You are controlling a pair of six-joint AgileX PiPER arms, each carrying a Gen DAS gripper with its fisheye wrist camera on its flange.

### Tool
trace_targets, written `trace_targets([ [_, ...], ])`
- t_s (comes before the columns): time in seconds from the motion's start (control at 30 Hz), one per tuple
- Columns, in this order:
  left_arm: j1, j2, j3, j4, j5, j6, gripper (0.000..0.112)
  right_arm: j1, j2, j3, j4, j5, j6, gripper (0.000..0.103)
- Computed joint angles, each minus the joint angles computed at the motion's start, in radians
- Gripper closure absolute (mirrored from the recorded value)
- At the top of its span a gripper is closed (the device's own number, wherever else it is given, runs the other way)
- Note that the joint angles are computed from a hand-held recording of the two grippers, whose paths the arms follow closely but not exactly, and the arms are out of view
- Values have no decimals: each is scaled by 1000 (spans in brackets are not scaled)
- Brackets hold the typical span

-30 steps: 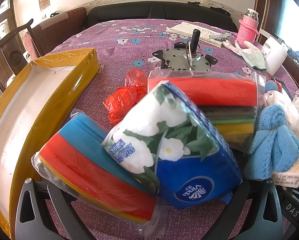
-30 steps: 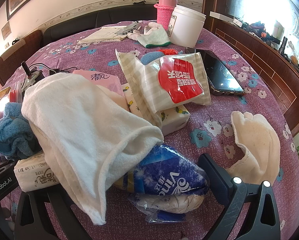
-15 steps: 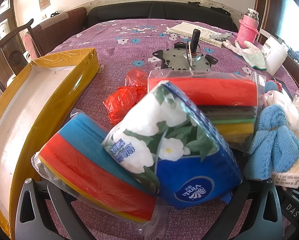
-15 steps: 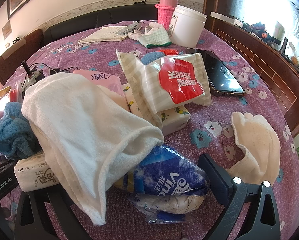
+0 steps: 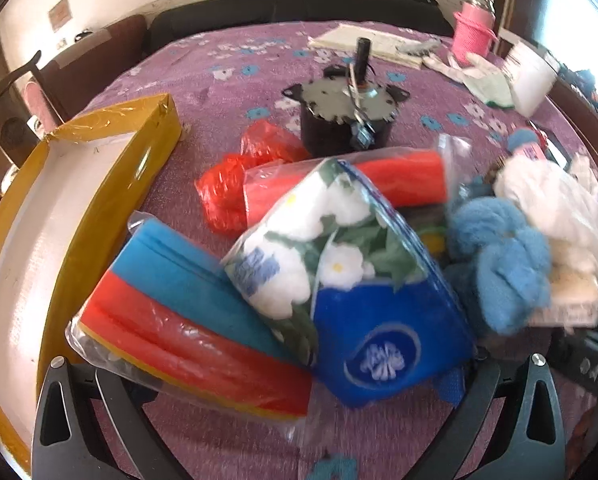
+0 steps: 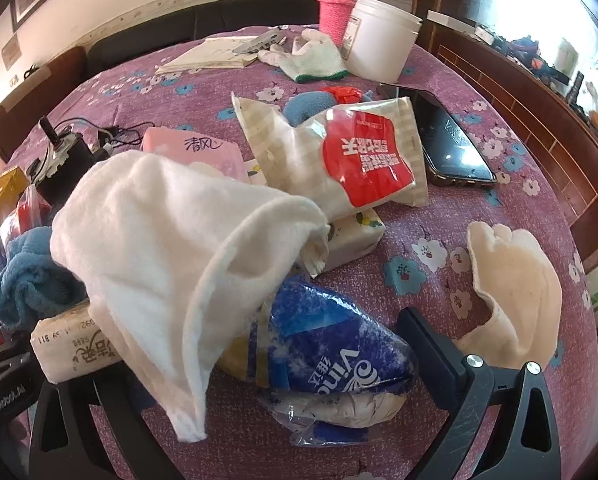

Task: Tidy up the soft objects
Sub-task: 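Grasp the bagged blue-red sponge with the left tool while the right tool grasps the white cloth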

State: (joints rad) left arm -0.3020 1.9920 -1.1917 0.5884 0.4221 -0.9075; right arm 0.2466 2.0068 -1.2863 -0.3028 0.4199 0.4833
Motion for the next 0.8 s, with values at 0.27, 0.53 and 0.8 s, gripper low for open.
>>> trace_targets([
  [0.27, 67, -416, 337, 15, -199, 5, 11, 74, -250, 279, -442, -101, 441, 1],
  [0.53, 78, -1044, 429, 84, -86, 33, 11, 198, -792, 495, -989, -25, 930, 1],
  [0.8, -12, -1112, 100, 184, 222, 129, 9, 297, -926, -60, -732, 303, 285, 1],
])
